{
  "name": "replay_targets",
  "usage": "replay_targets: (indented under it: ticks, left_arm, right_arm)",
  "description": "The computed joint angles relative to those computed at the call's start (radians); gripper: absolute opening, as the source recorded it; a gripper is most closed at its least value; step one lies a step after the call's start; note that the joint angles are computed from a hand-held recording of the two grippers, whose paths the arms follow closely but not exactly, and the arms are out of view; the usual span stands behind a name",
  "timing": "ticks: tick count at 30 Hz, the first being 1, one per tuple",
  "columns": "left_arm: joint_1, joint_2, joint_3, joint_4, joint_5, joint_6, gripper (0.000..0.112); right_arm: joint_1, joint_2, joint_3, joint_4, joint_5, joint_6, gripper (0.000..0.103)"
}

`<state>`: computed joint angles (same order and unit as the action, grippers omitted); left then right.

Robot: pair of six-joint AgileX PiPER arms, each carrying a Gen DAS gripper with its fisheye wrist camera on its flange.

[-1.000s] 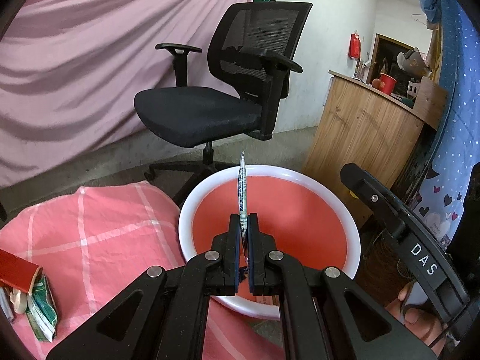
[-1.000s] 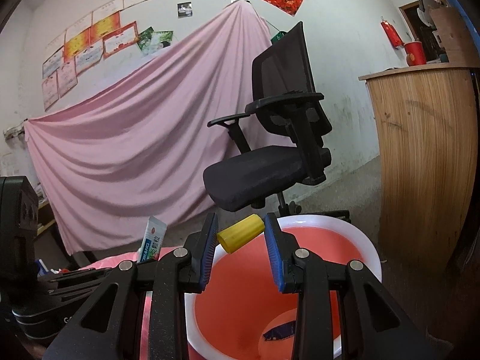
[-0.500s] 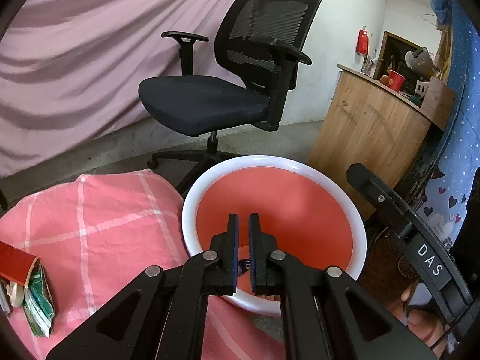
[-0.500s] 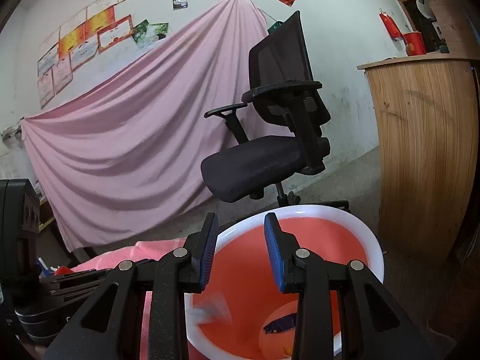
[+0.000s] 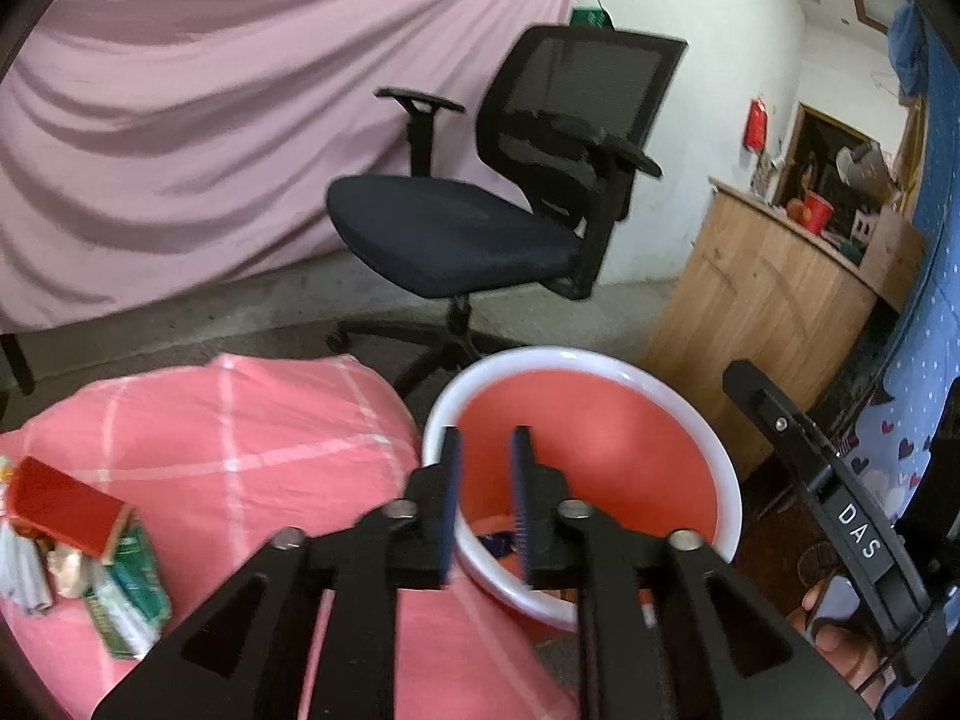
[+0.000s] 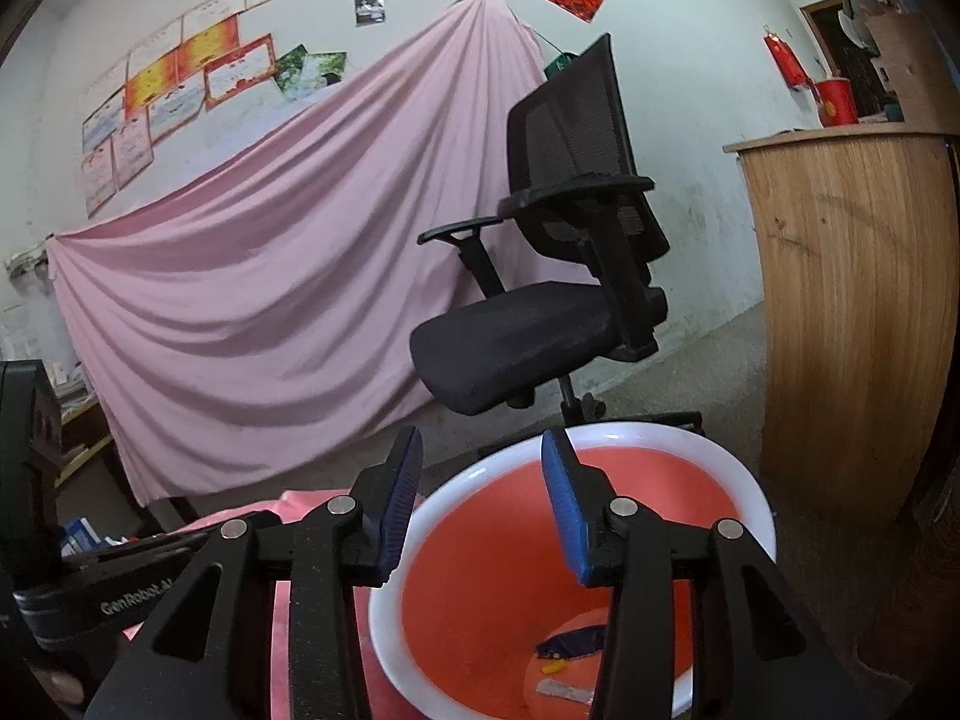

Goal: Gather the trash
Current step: 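Move both tools back over the remaining trash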

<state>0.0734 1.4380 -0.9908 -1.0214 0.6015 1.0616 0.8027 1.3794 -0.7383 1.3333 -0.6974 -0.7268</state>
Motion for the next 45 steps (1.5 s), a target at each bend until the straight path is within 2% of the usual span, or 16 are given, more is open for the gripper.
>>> replay_targets:
  ticks: [2,6,7,8,9,11,13,14,15,16,25,32,35,38,41,45]
  left_arm:
    - [0.048,-0.04,0.024,-0.044,0.002,0.048,0.031]
    - [0.153,-0.108,0.062,-0.106,0.013,0.124,0.039]
    - [0.184,-0.124,0.074,-0.124,0.018,0.144,0.042]
    - [0.216,-0.141,0.089,-0.148,0.021,0.168,0.05]
    - [0.248,-0.157,0.104,-0.177,0.023,0.196,0.056]
    - [0.323,-0.183,0.138,-0.254,0.04,0.278,0.062]
    - [0.397,-0.202,0.164,-0.31,0.063,0.349,0.082]
    - [0.43,-0.215,0.181,-0.341,0.064,0.386,0.097]
    - [0.464,-0.233,0.208,-0.393,0.06,0.441,0.101]
    - [0.5,-0.243,0.231,-0.447,0.07,0.5,0.101]
    - [0.844,-0.24,0.313,-0.559,0.225,0.697,0.101]
    - [1.011,-0.131,0.286,-0.53,0.288,0.785,0.101]
    - [1.025,-0.079,0.248,-0.47,0.284,0.759,0.101]
    - [1.014,-0.04,0.222,-0.404,0.26,0.738,0.101]
    - [0.937,-0.019,0.191,-0.327,0.182,0.663,0.101]
    - [0.898,0.036,0.138,-0.23,0.166,0.585,0.101]
  right_arm:
    - [0.021,0.012,-0.017,-0.006,-0.017,-0.008,0.045]
    - [0.086,0.044,-0.061,-0.015,-0.075,-0.031,0.055]
    - [0.103,0.053,-0.073,-0.017,-0.094,-0.035,0.064]
    - [0.12,0.062,-0.082,-0.024,-0.112,-0.033,0.075]
    - [0.14,0.072,-0.088,-0.043,-0.139,-0.021,0.078]
    - [0.177,0.095,-0.108,-0.066,-0.182,-0.018,0.081]
    - [0.206,0.118,-0.13,-0.083,-0.213,-0.019,0.088]
    - [0.221,0.13,-0.139,-0.094,-0.228,-0.014,0.09]
    - [0.234,0.141,-0.148,-0.102,-0.244,-0.011,0.098]
    - [0.246,0.151,-0.155,-0.113,-0.259,-0.005,0.103]
    - [0.332,0.245,-0.253,-0.199,-0.281,-0.063,0.103]
    - [0.36,0.312,-0.334,-0.217,-0.248,-0.124,0.103]
    - [0.354,0.338,-0.369,-0.181,-0.206,-0.175,0.103]
    - [0.331,0.362,-0.415,-0.128,-0.127,-0.223,0.103]
    - [0.289,0.398,-0.486,-0.006,0.007,-0.332,0.103]
    - [0.256,0.441,-0.57,0.169,0.11,-0.527,0.103]
